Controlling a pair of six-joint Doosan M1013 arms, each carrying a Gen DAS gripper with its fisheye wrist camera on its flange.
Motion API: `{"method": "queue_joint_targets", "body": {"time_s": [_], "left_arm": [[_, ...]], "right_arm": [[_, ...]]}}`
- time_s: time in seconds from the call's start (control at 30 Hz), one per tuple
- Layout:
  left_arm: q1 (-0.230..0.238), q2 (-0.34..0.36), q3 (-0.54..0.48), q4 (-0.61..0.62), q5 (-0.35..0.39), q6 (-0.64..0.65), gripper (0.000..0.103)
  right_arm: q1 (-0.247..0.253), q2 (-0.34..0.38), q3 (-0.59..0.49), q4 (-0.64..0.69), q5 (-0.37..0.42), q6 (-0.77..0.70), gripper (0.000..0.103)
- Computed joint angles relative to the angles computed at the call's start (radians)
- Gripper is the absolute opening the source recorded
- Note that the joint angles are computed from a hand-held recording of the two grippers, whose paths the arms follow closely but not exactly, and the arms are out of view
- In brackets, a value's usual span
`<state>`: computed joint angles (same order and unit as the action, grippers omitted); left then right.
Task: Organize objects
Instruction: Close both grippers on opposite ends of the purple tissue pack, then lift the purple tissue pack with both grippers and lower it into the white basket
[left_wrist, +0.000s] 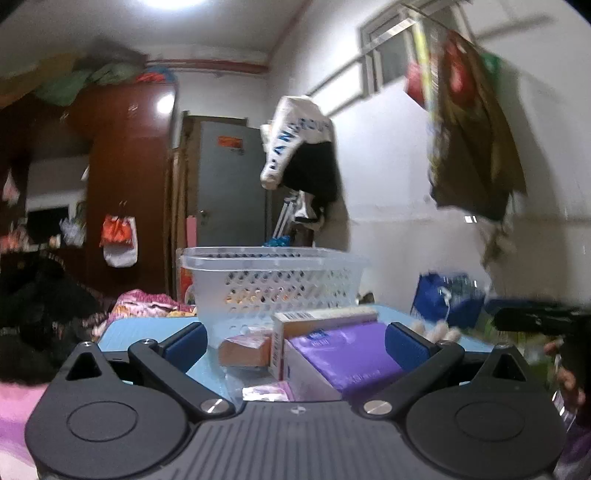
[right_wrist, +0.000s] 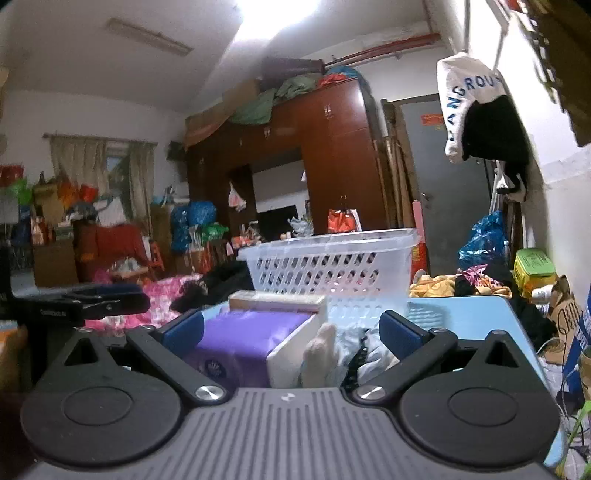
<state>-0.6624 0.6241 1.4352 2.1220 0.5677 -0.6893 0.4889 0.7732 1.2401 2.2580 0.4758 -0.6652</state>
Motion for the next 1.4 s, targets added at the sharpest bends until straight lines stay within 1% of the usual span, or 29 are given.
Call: {"method": "queue_joint_targets", "body": {"time_s": [0.07,0.1,0.13,0.17,0.2,0.23,0.27,0.33,0.47,0.5,0.57,0.6,0.63,0.73,0.93,1.03,1.13,1.2,1.33,1.4], "left_arm": [[0.002,0.011,-0.016,-0.011,-0.047,0.046,0.097],[0.005,0.016,-0.024,-0.005,-0.083,0.053,0.092],[0.007,0.02,-0.03,0.001,-0.111,0.058,0.087],[0.009,0.026,-0.039,-0.01,-0.135,0.082,0.086],[0.009,0.031,-0.046,-0.03,-0.146,0.115,0.085],[0.011,0.033,-0.045,-0.035,-0.153,0.128,0.083],[0.011,0.034,-0.044,-0.037,-0.161,0.135,0.081],[0.017,0.036,-0.047,-0.031,-0.187,0.132,0.074],[0.03,0.04,-0.052,-0.019,-0.235,0.109,0.066],[0.033,0.043,-0.056,-0.019,-0.249,0.107,0.061],[0.039,0.044,-0.054,0.016,-0.271,0.063,0.058],[0.044,0.045,-0.053,0.065,-0.288,0.01,0.056],[0.047,0.045,-0.051,0.099,-0.296,-0.029,0.055],[0.048,0.044,-0.05,0.123,-0.301,-0.044,0.054],[0.041,0.047,-0.051,0.088,-0.286,0.027,0.052],[0.034,0.048,-0.048,0.078,-0.258,0.041,0.051],[0.024,0.051,-0.046,0.059,-0.222,0.063,0.051],[0.022,0.051,-0.046,0.047,-0.215,0.074,0.05],[0.023,0.046,-0.033,0.114,-0.199,-0.008,0.049],[0.018,0.04,-0.02,0.153,-0.172,-0.04,0.048]], "right_arm": [[0.0,0.015,-0.024,-0.104,0.011,0.095,0.103],[0.001,0.02,-0.03,-0.132,0.009,0.118,0.1],[0.003,0.025,-0.038,-0.163,-0.001,0.137,0.092],[0.004,0.028,-0.044,-0.195,-0.01,0.155,0.086],[0.006,0.033,-0.055,-0.233,-0.027,0.185,0.075],[0.006,0.033,-0.056,-0.256,-0.033,0.209,0.069],[0.003,0.035,-0.058,-0.276,-0.027,0.23,0.067],[0.0,0.038,-0.061,-0.309,-0.015,0.26,0.065],[0.002,0.033,-0.056,-0.321,-0.011,0.251,0.063],[0.002,0.037,-0.06,-0.331,-0.01,0.256,0.062],[0.002,0.038,-0.063,-0.343,-0.011,0.258,0.057],[0.003,0.039,-0.065,-0.35,-0.012,0.261,0.052],[0.003,0.041,-0.065,-0.344,-0.012,0.251,0.051],[0.004,0.042,-0.064,-0.32,-0.015,0.211,0.049],[0.006,0.046,-0.07,-0.302,-0.027,0.185,0.048],[0.018,0.042,-0.061,-0.238,-0.068,0.079,0.045],[0.034,0.038,-0.048,-0.107,-0.11,-0.092,0.046],[0.041,0.035,-0.04,-0.035,-0.124,-0.188,0.046],[0.039,0.028,-0.026,0.012,-0.096,-0.231,0.046],[0.04,0.02,-0.012,0.063,-0.08,-0.288,0.046]]}}
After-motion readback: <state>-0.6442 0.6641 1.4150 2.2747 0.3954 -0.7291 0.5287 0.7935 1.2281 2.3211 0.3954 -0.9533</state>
